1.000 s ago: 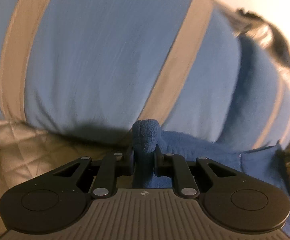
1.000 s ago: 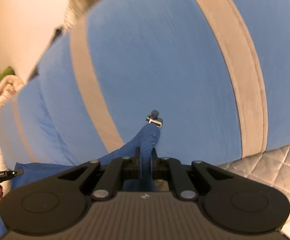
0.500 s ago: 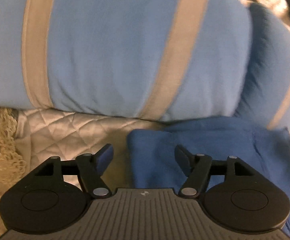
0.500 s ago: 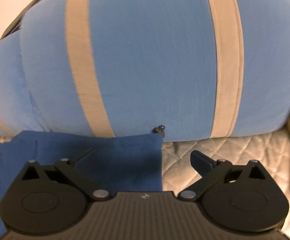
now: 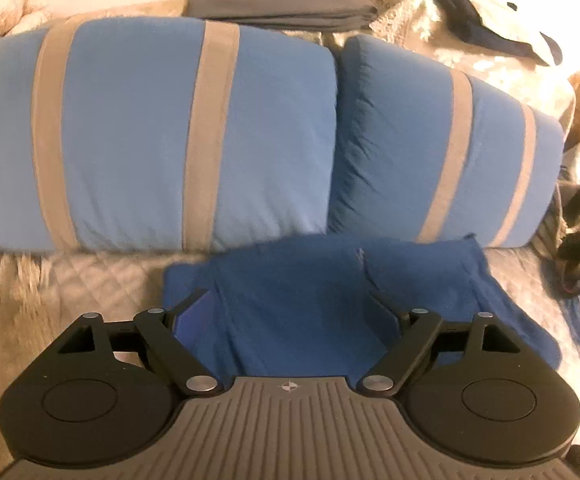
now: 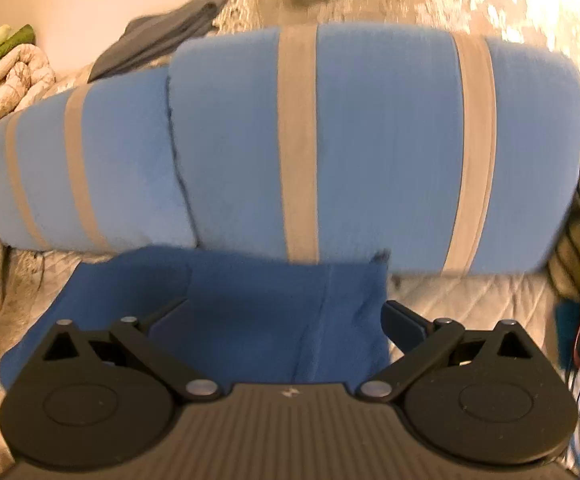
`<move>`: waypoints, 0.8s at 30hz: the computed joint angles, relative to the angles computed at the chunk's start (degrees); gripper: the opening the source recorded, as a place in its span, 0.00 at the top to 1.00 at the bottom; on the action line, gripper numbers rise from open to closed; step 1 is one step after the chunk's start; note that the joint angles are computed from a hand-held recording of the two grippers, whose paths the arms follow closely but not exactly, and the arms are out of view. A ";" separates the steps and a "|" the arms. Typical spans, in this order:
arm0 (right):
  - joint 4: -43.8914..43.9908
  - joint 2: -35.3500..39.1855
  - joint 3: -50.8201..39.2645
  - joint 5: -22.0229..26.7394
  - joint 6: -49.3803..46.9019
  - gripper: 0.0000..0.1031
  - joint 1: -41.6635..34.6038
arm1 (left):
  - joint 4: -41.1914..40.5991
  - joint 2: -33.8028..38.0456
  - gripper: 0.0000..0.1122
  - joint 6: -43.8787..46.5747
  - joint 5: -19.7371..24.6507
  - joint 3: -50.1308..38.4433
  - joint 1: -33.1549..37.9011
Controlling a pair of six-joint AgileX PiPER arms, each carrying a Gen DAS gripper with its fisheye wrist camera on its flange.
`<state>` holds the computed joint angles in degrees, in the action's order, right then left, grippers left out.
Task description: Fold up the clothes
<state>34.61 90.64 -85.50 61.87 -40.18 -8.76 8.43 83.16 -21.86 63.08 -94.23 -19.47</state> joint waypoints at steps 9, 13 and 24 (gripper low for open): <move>-14.16 -3.22 13.47 -3.15 7.73 0.00 8.69 | 3.97 0.56 0.27 -12.10 1.82 11.84 -7.00; -18.94 0.21 18.87 -8.22 12.99 0.01 11.84 | 3.02 1.44 0.25 -14.40 -3.91 20.73 -4.94; -13.72 3.37 33.20 -26.59 5.62 0.01 11.62 | 7.26 -2.50 0.08 -18.99 -22.48 38.34 -4.69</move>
